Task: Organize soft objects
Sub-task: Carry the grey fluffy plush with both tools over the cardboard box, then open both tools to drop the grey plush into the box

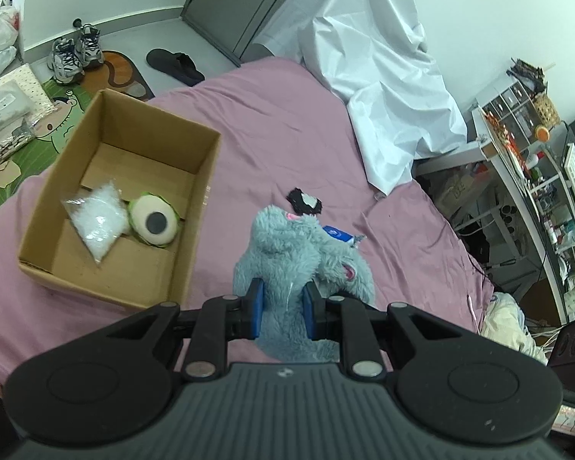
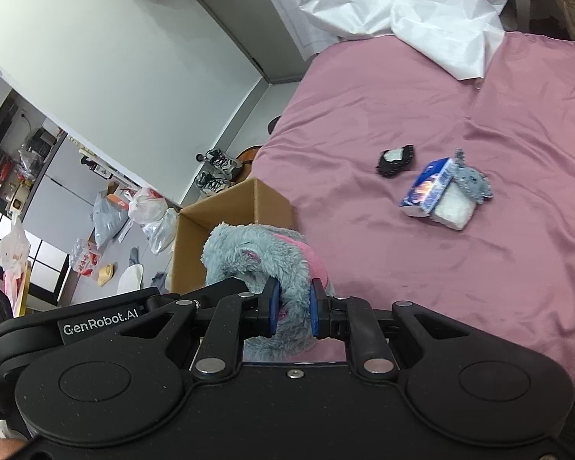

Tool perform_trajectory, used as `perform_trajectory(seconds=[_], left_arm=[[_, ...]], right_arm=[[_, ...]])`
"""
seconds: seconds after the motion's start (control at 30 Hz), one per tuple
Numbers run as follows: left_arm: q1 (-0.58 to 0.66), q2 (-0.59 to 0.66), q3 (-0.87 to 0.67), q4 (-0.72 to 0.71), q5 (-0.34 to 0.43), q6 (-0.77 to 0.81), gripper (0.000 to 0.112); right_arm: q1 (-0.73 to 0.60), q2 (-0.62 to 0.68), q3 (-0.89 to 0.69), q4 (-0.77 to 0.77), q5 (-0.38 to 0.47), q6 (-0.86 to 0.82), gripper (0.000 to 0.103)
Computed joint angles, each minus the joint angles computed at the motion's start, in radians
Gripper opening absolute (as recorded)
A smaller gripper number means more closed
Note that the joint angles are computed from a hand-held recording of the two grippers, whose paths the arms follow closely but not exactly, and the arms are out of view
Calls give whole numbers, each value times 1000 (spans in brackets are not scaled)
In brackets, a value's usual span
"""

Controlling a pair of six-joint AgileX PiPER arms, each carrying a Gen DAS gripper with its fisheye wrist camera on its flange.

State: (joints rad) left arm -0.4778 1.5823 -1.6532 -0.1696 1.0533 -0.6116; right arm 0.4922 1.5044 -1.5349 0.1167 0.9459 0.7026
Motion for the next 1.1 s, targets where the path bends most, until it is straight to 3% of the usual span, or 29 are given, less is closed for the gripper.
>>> perform_trajectory(seconds=[0.53, 1.1], left_arm=[[254, -54, 104, -155, 3, 190, 20], [412, 34, 160, -322, -4, 384, 20]], right_arm=[[132, 227, -279, -62, 72, 70, 16], [188, 462, -567, -111, 226, 114, 18]])
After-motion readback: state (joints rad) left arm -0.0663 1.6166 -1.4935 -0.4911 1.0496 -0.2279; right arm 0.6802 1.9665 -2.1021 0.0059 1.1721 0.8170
